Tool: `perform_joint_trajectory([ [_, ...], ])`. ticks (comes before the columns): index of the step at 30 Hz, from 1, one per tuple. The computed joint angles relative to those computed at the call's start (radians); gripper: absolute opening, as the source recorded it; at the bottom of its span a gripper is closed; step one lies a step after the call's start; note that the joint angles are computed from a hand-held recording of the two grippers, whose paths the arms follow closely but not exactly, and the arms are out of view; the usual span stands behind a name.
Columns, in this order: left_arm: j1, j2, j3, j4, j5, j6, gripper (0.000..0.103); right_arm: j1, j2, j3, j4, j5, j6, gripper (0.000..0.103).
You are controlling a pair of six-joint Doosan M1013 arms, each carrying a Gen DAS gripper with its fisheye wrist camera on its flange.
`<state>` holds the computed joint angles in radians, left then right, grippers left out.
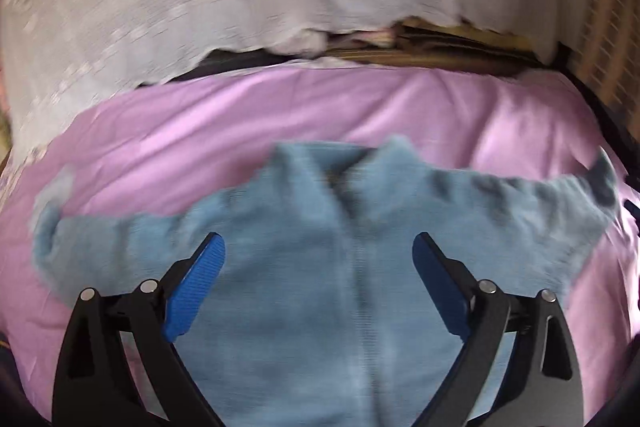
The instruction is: Fold small clothes
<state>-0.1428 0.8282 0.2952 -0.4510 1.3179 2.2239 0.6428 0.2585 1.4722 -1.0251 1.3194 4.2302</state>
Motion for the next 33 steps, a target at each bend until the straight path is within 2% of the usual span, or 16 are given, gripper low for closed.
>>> perform_joint_trajectory([
  [1, -0.018, -0.053, 0.103, -0.004, -0.039, 0.039, 0.093, -0.012, 0.010, 0.004, -0.004, -0.039, 0.050, 0.049],
  [3, -0.049, -0.115, 0.225, 0.000, -0.081, 0.076, 0.093, -0.018, -0.002, 0.046, -0.031, -0.097, 0.140, 0.040],
  [5, -0.075, -0.145, 0.290, 0.013, -0.087, 0.068, 0.093, -0.021, -0.001, 0.051, -0.047, -0.116, 0.148, 0.039],
  [7, -0.099, -0.142, 0.299, 0.045, -0.060, 0.023, 0.093, -0.032, 0.001, 0.049, -0.074, -0.152, 0.158, 0.038],
  [9, -0.120, -0.141, 0.322, 0.092, -0.057, -0.001, 0.093, -0.043, 0.003, 0.052, -0.086, -0.183, 0.157, 0.031],
  [12, -0.126, -0.160, 0.401, 0.113, -0.121, 0.000, 0.099, -0.063, 0.000, 0.068, -0.119, -0.228, 0.175, 0.024],
  [16, -0.106, -0.130, 0.346, 0.058, -0.056, -0.025, 0.099, -0.089, -0.008, 0.096, -0.189, -0.296, 0.208, 0.023],
  [21, -0.110, -0.140, 0.369, 0.065, -0.081, -0.016, 0.099, -0.104, -0.014, 0.116, -0.274, -0.379, 0.255, 0.026],
  [22, -0.111, -0.142, 0.373, 0.063, -0.082, -0.017, 0.099, -0.101, -0.015, 0.122, -0.305, -0.380, 0.288, 0.026],
  [23, -0.110, -0.142, 0.375, 0.060, -0.082, -0.016, 0.099, -0.094, -0.015, 0.125, -0.338, -0.367, 0.320, 0.019],
  [24, -0.109, -0.144, 0.378, 0.056, -0.082, -0.015, 0.099, -0.087, -0.015, 0.126, -0.357, -0.350, 0.335, 0.008],
  [27, -0.106, -0.140, 0.370, 0.049, -0.071, -0.019, 0.099, -0.056, -0.010, 0.103, -0.370, -0.253, 0.306, 0.008],
  [29, -0.105, -0.135, 0.361, 0.044, -0.064, -0.021, 0.099, -0.045, -0.010, 0.083, -0.347, -0.224, 0.241, 0.008],
  [32, -0.102, -0.130, 0.353, 0.037, -0.056, -0.022, 0.099, -0.037, -0.005, 0.055, -0.244, -0.176, 0.175, 0.015],
  [33, -0.102, -0.128, 0.350, 0.034, -0.054, -0.022, 0.099, -0.032, -0.001, 0.046, -0.197, -0.143, 0.163, 0.024],
])
